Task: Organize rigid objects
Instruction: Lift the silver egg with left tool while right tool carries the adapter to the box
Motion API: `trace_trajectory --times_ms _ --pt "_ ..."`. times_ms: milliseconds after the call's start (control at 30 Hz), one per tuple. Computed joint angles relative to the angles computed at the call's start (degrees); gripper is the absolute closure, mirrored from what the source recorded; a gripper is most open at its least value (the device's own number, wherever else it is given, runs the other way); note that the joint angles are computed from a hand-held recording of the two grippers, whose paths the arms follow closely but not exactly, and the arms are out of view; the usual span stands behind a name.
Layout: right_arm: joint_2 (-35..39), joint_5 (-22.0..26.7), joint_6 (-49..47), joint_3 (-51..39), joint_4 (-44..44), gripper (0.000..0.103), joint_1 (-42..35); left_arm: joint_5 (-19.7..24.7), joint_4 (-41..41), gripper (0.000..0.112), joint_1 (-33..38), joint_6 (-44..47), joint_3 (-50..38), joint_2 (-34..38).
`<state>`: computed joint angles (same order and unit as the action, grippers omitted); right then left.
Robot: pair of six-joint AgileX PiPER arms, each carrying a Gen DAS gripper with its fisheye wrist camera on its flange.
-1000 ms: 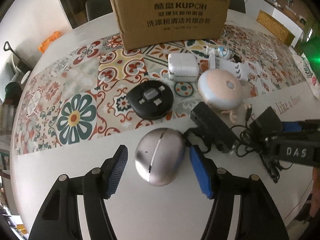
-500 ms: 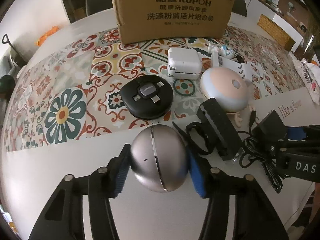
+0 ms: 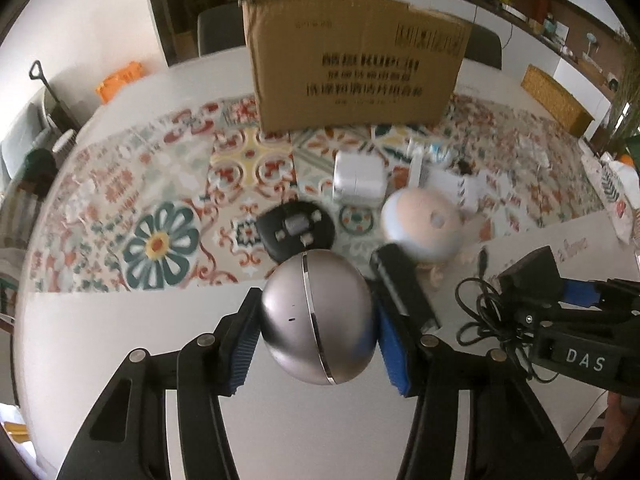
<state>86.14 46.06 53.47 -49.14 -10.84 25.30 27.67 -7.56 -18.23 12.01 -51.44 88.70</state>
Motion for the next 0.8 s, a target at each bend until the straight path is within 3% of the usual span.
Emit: trace_trajectory --times_ms 300,533,800 --pt "-7.7 5.1 -0.6 -4.6 -5.6 0.042 -1.0 3.0 2.7 0.058 -1.8 -5.8 -7.2 -2.1" --pt "-7.9 8.2 -1.2 -13.1 -12.4 0.042 -0.8 4.8 4.5 0.058 -3.1 -8.2 -15.3 -2.2" --pt "-6.9 8.9 -5.3 -21.7 -13.0 0.042 -3.2 9.5 4.6 0.058 -2.7 -8.5 -26.0 0.5"
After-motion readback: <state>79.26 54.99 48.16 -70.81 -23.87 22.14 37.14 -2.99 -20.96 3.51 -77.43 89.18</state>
